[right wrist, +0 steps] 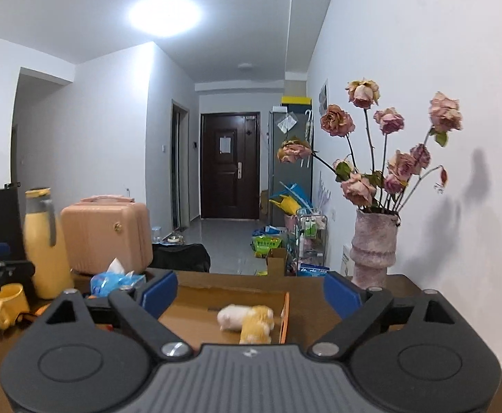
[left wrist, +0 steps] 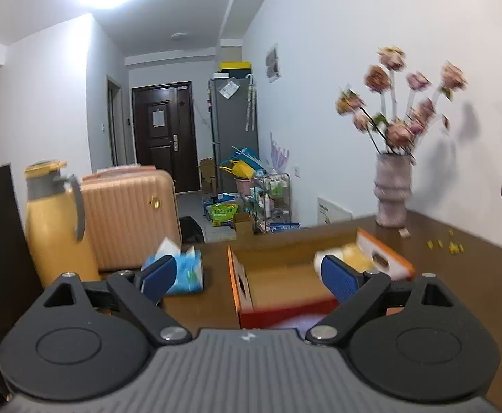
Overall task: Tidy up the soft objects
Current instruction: 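Reach the right gripper to the pink satin scrunchie and grasp it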
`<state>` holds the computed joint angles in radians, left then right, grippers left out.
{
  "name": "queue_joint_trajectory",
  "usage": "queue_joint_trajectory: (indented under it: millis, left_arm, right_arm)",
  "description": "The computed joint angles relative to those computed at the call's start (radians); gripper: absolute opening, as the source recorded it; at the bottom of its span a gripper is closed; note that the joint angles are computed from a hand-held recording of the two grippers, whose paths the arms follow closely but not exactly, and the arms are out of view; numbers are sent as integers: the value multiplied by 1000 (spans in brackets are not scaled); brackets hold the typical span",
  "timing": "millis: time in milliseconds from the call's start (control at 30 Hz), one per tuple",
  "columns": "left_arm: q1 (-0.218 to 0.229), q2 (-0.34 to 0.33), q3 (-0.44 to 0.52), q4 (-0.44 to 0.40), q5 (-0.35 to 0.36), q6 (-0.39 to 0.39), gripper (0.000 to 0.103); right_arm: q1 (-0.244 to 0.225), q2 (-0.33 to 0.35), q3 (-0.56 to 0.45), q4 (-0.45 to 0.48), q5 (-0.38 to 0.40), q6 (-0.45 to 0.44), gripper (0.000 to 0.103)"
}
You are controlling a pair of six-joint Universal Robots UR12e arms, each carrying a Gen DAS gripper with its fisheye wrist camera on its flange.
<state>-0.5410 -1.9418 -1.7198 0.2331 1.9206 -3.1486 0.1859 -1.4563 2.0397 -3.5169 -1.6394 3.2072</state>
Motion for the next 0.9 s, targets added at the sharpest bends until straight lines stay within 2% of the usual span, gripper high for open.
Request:
queue_joint_trajectory:
  millis: [100,167,300,433,467,533,600,700,767,833,900]
  left_arm:
    - [-18,31,-98,66,-10,-2,94]
    - [-30,43,-155,136,-8,0,98]
    - [-64,60,-250,238,45,-17,99]
    - [-100,65,-318,290,148,-68,99]
    - [-105,68,-332,282,168,-88,99]
    - [-102,81,-348,241,155,-90,99]
    - [-102,78,-348,234,173,-74,99]
    - [-92,66,-340,240,185,-96,99]
    - [-75,61,-335,222,157,-128,99]
    - [-57,53,-323,193,129,-148,99]
    - [-41,44,-309,167,107,-154,99]
  right_arm:
    - [26,-26,82,-64,-4,23,94]
    - [48,-40,138,-112,-16,27,97]
    - [118,-46,226,-187,-101,6,98]
    - [178,-24,291,-279,-157,9,99]
    - [190,-17,301,-296,-164,14,99]
    - [202,-5,313,-316,-156,4,99]
    - [200,-5,308,-279,-122,-39,99]
    - [218,11,287,-263,-161,-81,99]
    - [207,15,278,-241,-115,-50,98]
    - [190,18,260,-181,-34,-16,97]
    - [190,39,232,-140,12,-32,92]
